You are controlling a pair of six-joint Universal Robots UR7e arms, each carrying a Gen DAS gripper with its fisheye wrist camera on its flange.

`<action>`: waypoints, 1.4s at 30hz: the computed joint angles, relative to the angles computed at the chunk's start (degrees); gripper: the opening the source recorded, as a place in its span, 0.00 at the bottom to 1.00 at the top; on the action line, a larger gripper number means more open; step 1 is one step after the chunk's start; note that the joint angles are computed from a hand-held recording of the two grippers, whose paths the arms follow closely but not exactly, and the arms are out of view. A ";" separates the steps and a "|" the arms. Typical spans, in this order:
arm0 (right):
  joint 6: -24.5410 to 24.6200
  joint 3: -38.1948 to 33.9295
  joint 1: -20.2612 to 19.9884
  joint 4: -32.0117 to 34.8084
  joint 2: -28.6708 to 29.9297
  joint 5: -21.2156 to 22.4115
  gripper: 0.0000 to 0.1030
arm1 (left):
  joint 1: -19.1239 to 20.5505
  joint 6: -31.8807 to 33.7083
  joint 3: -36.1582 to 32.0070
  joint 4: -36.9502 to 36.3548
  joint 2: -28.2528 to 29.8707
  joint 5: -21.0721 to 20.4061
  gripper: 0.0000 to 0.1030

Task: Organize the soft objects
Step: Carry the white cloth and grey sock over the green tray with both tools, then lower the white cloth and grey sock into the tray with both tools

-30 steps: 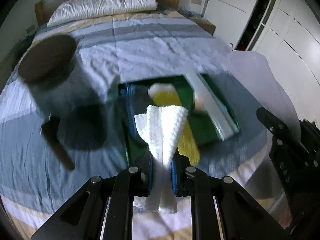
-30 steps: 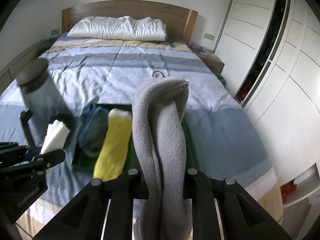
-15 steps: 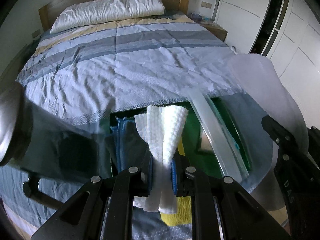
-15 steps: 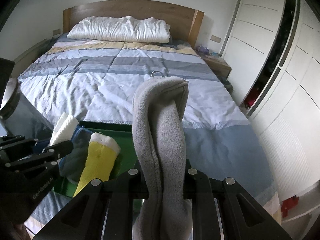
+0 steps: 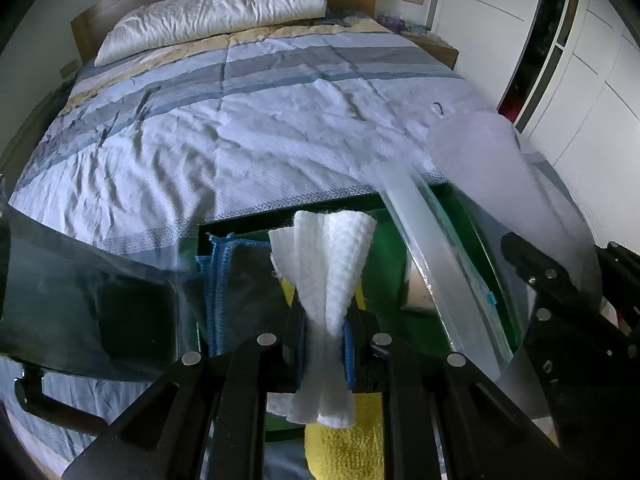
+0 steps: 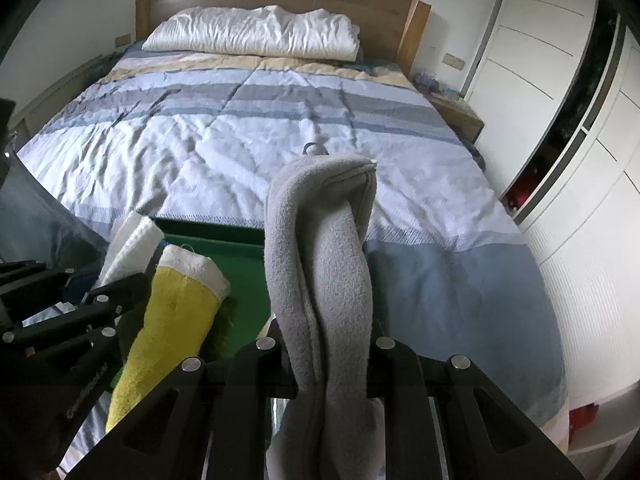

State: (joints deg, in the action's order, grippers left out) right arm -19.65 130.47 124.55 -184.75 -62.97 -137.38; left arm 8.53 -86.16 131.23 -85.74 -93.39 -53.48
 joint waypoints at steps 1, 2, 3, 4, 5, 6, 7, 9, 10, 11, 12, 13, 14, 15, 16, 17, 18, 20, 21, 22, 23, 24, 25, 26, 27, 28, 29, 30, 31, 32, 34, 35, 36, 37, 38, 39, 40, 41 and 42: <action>-0.06 -0.04 0.04 0.37 -0.01 0.03 0.15 | 0.12 0.23 0.06 -0.42 0.27 0.03 0.11; -0.69 -0.33 -0.30 0.66 0.34 0.22 0.15 | 0.39 0.53 0.11 -0.90 0.55 0.08 0.11; -1.08 -0.46 -0.50 0.83 0.51 0.20 0.15 | 0.68 0.63 0.07 -1.02 0.86 0.25 0.11; -1.22 -0.61 -0.79 1.20 0.57 0.56 0.15 | 0.95 0.65 0.06 -1.17 1.13 0.39 0.11; -1.27 -0.75 -1.13 1.69 0.55 1.02 0.15 | 1.31 0.67 0.08 -1.51 1.27 0.33 0.11; -1.41 -0.76 -1.36 1.74 0.56 1.23 0.15 | 1.59 0.83 0.18 -2.03 1.32 0.25 0.11; -1.49 -0.91 -1.64 2.03 0.62 1.43 0.15 | 1.82 0.93 0.20 -2.22 1.48 0.24 0.11; -1.64 -1.22 -2.16 2.30 0.96 1.96 0.15 | 2.21 1.07 0.22 -2.41 1.95 0.26 0.11; -1.89 -1.30 -2.32 2.33 1.05 2.13 0.15 | 2.44 1.39 0.32 -2.80 2.15 0.33 0.11; -2.13 -1.51 -2.58 2.65 1.07 2.68 0.15 | 2.62 1.91 0.46 -3.43 2.36 0.39 0.11; -2.15 -1.43 -2.72 2.69 1.04 2.88 0.15 | 2.67 1.95 0.45 -3.42 2.52 0.44 0.11; -2.40 -1.54 -2.94 2.83 1.07 3.11 0.15 | 2.81 1.99 0.39 -3.44 2.80 0.51 0.11; -2.74 -1.62 -3.12 2.80 1.10 3.27 0.15 | 2.99 2.16 0.42 -3.75 2.91 0.48 0.11; -2.98 -1.85 -3.35 2.97 1.18 3.38 0.15 | 3.13 2.17 0.46 -3.84 2.96 0.53 0.11; -3.10 -1.94 -3.47 2.86 1.37 3.40 0.15 | 3.27 2.15 0.44 -3.97 3.16 0.54 0.11; -3.46 -2.13 -3.68 2.81 1.50 3.57 0.15 | 3.47 2.26 0.53 -4.09 3.23 0.55 0.11; -3.81 -2.22 -3.78 2.50 1.77 3.55 0.15 | 3.66 2.36 0.53 -4.17 3.41 0.51 0.11; -4.18 -2.28 -3.87 2.01 2.41 3.45 0.15 | 4.07 2.67 0.64 -4.52 3.61 0.40 0.11; -4.47 -2.38 -3.99 1.99 2.68 3.50 0.15 | 4.35 2.73 0.73 -4.69 3.73 0.33 0.11; -4.63 -2.40 -4.11 1.93 2.88 3.57 0.15 | 4.58 2.70 0.84 -4.86 3.67 0.29 0.11; -4.80 -2.51 -4.31 2.04 3.12 3.69 0.15 | 4.85 2.68 0.99 -5.14 3.57 0.19 0.11; -4.87 -2.56 -4.43 1.99 3.36 3.73 0.15 | 4.96 2.71 1.11 -5.30 3.45 0.21 0.11; -4.77 -2.62 -4.61 2.11 3.38 3.96 0.15 | 5.12 2.71 1.20 -5.29 3.40 0.25 0.11; -4.55 -2.68 -4.81 2.24 3.50 4.17 0.16 | 5.32 2.77 1.29 -5.32 3.30 0.27 0.11; -4.82 -2.79 -4.88 2.00 3.77 4.03 0.16 | 5.61 2.82 1.38 -5.46 3.26 0.20 0.11; -5.05 -2.87 -4.96 1.84 4.03 3.88 0.16 | 5.87 2.86 1.51 -5.58 3.08 0.15 0.11; -5.10 -3.05 -5.05 1.90 4.26 3.84 0.16 | 6.05 2.78 1.55 -5.33 3.02 0.29 0.11; -5.06 -3.22 -5.20 1.97 4.48 3.91 0.16 | 6.22 2.80 1.64 -5.25 2.81 0.36 0.11; -4.99 -3.43 -5.31 2.08 4.73 4.00 0.16 | 6.41 2.85 1.74 -5.32 2.67 0.33 0.11; -5.02 -3.68 -5.37 2.21 4.94 3.99 0.16 | 6.62 2.97 1.83 -5.41 2.53 0.39 0.11; -5.20 -4.02 -5.60 1.99 5.46 3.84 0.16 | 7.01 3.61 2.01 -5.86 2.38 0.49 0.11; -5.23 -4.18 -5.81 1.95 5.69 3.84 0.16 | 7.10 4.03 2.10 -6.12 2.36 0.57 0.11; -5.26 -4.35 -5.95 1.98 5.87 3.80 0.16 | 7.17 4.47 2.21 -6.36 2.32 0.62 0.11; -5.38 -4.43 -6.00 1.89 6.06 3.63 0.16 | 7.35 4.76 2.22 -6.46 2.32 0.68 0.12; -5.59 -4.59 -6.10 1.75 6.39 3.33 0.16 | 7.52 4.86 2.30 -6.64 2.27 0.63 0.11; -5.70 -4.76 -6.21 1.78 6.62 3.27 0.16 | 7.68 5.06 2.43 -7.14 2.21 0.48 0.12; -5.77 -4.99 -6.21 1.86 6.87 3.16 0.16 | 7.72 5.19 2.49 -7.37 2.24 0.44 0.12; -5.94 -5.13 -6.27 1.87 7.11 2.94 0.16 | 7.78 5.51 2.55 -7.68 2.22 0.40 0.12; -5.91 -5.27 -6.35 2.08 7.24 2.88 0.16 | 7.91 6.01 2.67 -8.15 2.20 0.32 0.12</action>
